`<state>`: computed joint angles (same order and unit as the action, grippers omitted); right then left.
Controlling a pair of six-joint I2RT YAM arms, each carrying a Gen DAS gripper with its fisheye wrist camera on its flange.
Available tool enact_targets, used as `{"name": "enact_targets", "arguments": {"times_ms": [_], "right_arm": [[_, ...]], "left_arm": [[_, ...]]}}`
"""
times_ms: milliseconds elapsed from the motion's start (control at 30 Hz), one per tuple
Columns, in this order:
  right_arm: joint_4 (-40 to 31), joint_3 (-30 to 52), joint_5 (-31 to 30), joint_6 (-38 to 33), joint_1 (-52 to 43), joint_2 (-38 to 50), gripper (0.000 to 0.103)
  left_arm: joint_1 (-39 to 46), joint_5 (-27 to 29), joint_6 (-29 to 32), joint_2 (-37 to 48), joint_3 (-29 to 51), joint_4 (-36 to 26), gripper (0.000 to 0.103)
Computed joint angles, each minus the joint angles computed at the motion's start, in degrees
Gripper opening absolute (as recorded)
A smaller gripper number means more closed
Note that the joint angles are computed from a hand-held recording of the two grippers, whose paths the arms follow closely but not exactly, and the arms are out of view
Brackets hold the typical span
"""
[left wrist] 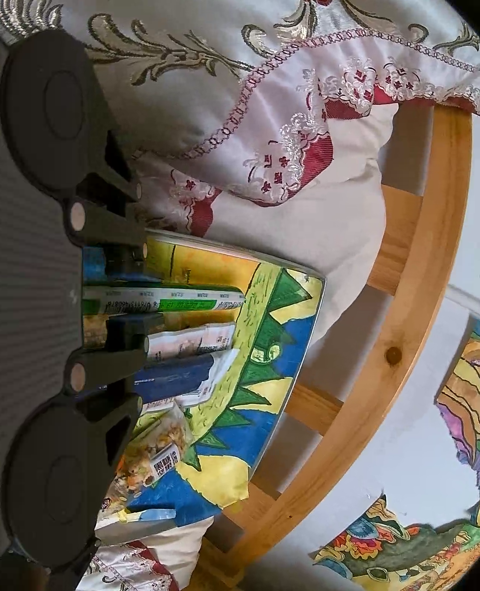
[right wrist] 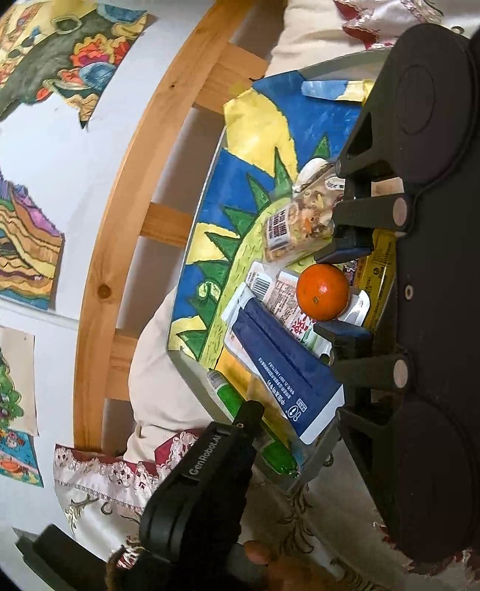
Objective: Organize snacks
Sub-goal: 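Carry green marker onto tray with left tool while right tool carries orange ball there, then open both grippers to release marker and ball on the tray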
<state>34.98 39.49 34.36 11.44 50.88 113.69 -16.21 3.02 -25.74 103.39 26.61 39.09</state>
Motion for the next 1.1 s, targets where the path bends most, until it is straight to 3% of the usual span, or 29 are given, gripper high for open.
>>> {"name": "enact_targets", "arguments": {"times_ms": [533,600,667,833,1100], "right_arm": [[-1.2,0.1,0.6,1.7,0.2,-0.3,0.043],[-1.0,-0.1,0.6,1.7,0.3,-0.6,0.045],[-0.9,-0.4,0.9,1.9,0.6,-1.2,0.047],[-0.3,-2.0,2.0,3.0,1.4,-3.9,0.057],[-0.7,-6.4,7.3,6.3,4.1,-12.1,0.082]], "left_arm": [[-1.0,-2.9,1.1,-0.1,0.6,-1.5,0.021],[-1.5,-3.9,1.3,-0.7,0.4,-1.8,0.028],[-1.8,-5.0,1.2,-1.6,-0.2,-1.9,0.041],[-2.9,-7.4,0.7,-5.3,-2.6,-1.3,0.064],[-6.2,-14.5,1.3,-17.6,-8.9,-1.9,0.096]]}}
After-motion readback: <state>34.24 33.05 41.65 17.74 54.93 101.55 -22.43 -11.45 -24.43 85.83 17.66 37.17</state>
